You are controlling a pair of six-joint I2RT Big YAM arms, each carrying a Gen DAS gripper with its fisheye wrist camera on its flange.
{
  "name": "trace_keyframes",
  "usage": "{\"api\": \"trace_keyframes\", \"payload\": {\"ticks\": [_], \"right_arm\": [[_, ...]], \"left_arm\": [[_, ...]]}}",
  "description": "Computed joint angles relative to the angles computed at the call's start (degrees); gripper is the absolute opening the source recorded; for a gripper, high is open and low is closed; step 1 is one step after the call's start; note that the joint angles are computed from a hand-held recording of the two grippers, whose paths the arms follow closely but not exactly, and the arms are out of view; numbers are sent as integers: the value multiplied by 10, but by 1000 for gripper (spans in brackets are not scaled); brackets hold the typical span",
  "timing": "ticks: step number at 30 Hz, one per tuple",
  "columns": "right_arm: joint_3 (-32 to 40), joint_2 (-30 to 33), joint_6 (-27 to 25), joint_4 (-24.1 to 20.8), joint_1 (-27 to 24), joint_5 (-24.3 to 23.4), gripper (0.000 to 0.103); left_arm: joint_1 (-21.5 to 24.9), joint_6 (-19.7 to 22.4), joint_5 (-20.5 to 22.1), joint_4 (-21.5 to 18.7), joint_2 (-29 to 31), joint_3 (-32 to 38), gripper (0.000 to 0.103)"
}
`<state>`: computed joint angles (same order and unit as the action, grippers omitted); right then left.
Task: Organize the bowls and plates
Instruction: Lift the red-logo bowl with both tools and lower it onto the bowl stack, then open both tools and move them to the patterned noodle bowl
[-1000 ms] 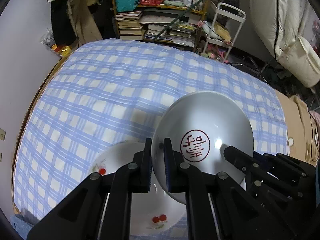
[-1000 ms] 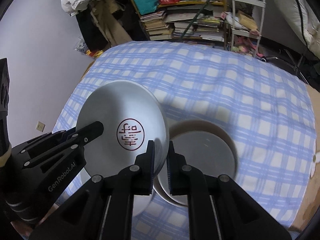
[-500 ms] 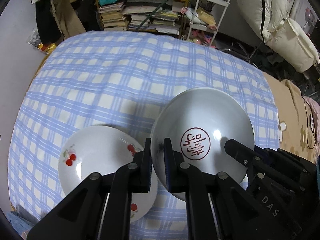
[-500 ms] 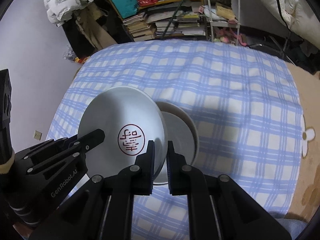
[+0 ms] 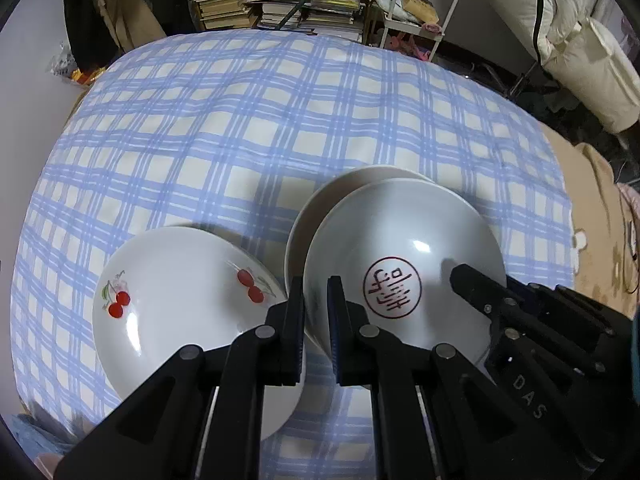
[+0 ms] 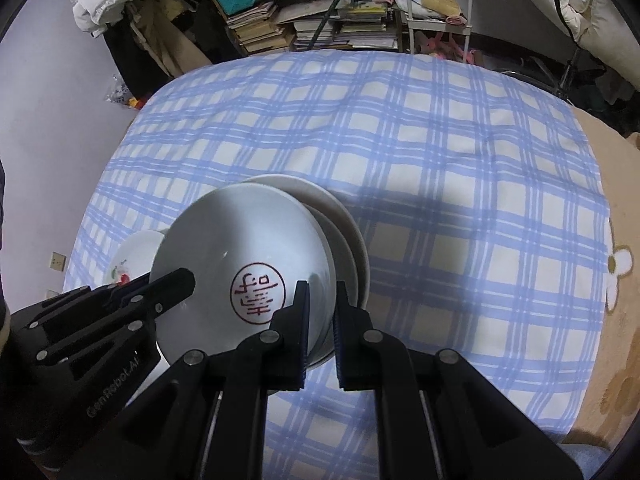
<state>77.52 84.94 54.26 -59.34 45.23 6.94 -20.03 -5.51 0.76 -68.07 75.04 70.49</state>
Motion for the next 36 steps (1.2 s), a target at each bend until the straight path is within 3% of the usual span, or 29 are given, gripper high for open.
{"api": "trace_keyframes", "payload": {"ticks": [5, 9, 18, 22, 25, 27, 32, 34, 36], "right_arm": [[0, 1, -10, -7, 0, 21, 12], [-9, -5, -8, 8, -7, 8, 12], [-44, -48, 3, 58, -14, -2, 17], [-45, -54, 12, 47, -14, 6, 22], [-62, -68, 31, 60, -18, 0, 35], [-74, -76, 47, 65, -21, -4, 53], [-96, -91, 66, 78, -29, -21, 70], [-103, -96, 73, 79, -31, -20, 82], [-109, -103, 78, 78, -33, -11, 97]], "left_arm": [[-2, 9, 8, 10, -1, -1, 11], [-12, 8, -18, 14, 1, 1, 11], [11, 12, -37, 12, -4, -1, 11], [25, 21, -36, 9, -5, 1, 12], [34, 32, -38, 9, -9, 3, 15], [40, 39, -37, 8, -8, 7, 17], [46, 47, -42, 1, -1, 16, 22], [47, 49, -41, 0, 1, 17, 27], [48, 48, -40, 1, 0, 16, 44]]}}
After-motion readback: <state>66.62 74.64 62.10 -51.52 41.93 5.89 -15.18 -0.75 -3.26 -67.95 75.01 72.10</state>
